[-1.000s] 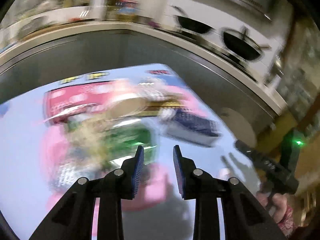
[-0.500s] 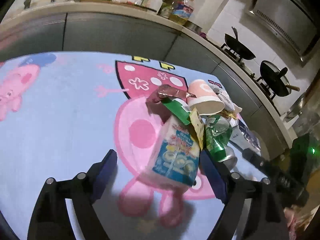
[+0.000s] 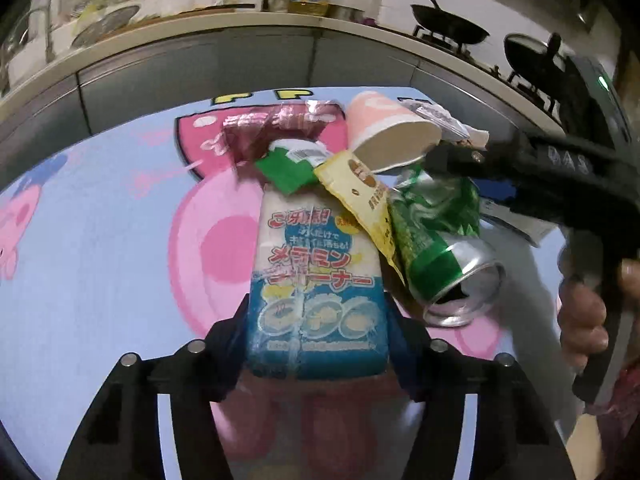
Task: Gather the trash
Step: 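Grasp the sponge pack with the left tool while the right tool grasps the green can, then lift the sponge pack with the left tool while the right tool lifts the green can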
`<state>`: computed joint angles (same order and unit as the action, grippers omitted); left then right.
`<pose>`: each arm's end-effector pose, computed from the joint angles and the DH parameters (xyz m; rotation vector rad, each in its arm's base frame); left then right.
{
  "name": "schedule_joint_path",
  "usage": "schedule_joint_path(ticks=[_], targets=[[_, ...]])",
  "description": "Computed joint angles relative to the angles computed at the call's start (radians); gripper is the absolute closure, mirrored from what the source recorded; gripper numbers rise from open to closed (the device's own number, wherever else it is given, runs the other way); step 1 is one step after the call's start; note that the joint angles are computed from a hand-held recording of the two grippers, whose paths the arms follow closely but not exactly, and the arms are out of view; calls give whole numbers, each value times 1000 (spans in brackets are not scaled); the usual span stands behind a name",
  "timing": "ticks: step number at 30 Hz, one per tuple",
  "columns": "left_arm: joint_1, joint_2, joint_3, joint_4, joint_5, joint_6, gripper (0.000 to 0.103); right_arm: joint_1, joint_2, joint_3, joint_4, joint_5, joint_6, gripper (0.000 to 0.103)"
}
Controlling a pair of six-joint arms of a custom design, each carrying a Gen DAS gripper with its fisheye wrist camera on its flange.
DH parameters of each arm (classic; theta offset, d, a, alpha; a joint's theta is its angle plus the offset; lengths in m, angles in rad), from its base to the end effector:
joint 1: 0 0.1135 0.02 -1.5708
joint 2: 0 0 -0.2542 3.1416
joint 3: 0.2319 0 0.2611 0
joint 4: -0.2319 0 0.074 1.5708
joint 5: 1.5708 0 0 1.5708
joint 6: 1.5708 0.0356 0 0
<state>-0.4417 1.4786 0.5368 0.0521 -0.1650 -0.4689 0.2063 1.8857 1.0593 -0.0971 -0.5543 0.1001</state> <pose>0.2406 -0.1073 0.1117 -0.1052 2.4520 -0.2001 0.3661 0.0957 0.1258 -0.3659 2.4507 0.8197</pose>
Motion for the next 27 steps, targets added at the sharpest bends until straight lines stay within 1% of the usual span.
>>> schedule_joint_path(ticks=[2, 5, 6, 8, 9, 12, 13, 14, 15, 16, 19, 21, 24, 26, 27], targets=[[10, -69, -59, -11, 3, -21, 43, -12, -70, -104, 22, -26, -15, 61], [-7, -241, -185, -66, -29, -62, 43, -43, -162, -252, 40, -83, -26, 61], [-32, -323, -232, -113, -54, -87, 42, -51, -195, -307, 51, -98, -27, 61], [-92, -418, -266, -211, -110, -138, 42, -61, -244, -403, 80, -134, -14, 61], [-140, -469, -277, -280, -151, -188, 41, -60, -263, -446, 99, -154, -5, 61], [-229, -584, -313, -419, -230, -324, 39, -17, -320, -554, 136, -195, -2, 61], [-256, -621, -324, -464, -256, -378, 39, 9, -333, -573, 142, -197, -9, 61], [-271, -647, -333, -492, -271, -407, 36, 43, -348, -589, 133, -193, -29, 61], [-282, -651, -333, -518, -292, -440, 30, 68, -365, -601, 129, -183, -38, 60], [-286, -646, -327, -547, -313, -470, 29, 82, -381, -612, 126, -180, -38, 59], [-294, -734, -334, -632, -332, -518, 28, 74, -426, -630, 107, -188, -34, 59], [-312, -805, -338, -698, -350, -548, 24, 49, -456, -643, 94, -193, -42, 57], [-316, -844, -333, -731, -354, -554, 22, -26, -483, -663, 71, -211, -71, 55], [-304, -845, -330, -725, -344, -543, 21, -98, -483, -655, 39, -225, -116, 55], [-292, -838, -330, -712, -336, -534, 21, -118, -477, -653, 44, -225, -121, 54]])
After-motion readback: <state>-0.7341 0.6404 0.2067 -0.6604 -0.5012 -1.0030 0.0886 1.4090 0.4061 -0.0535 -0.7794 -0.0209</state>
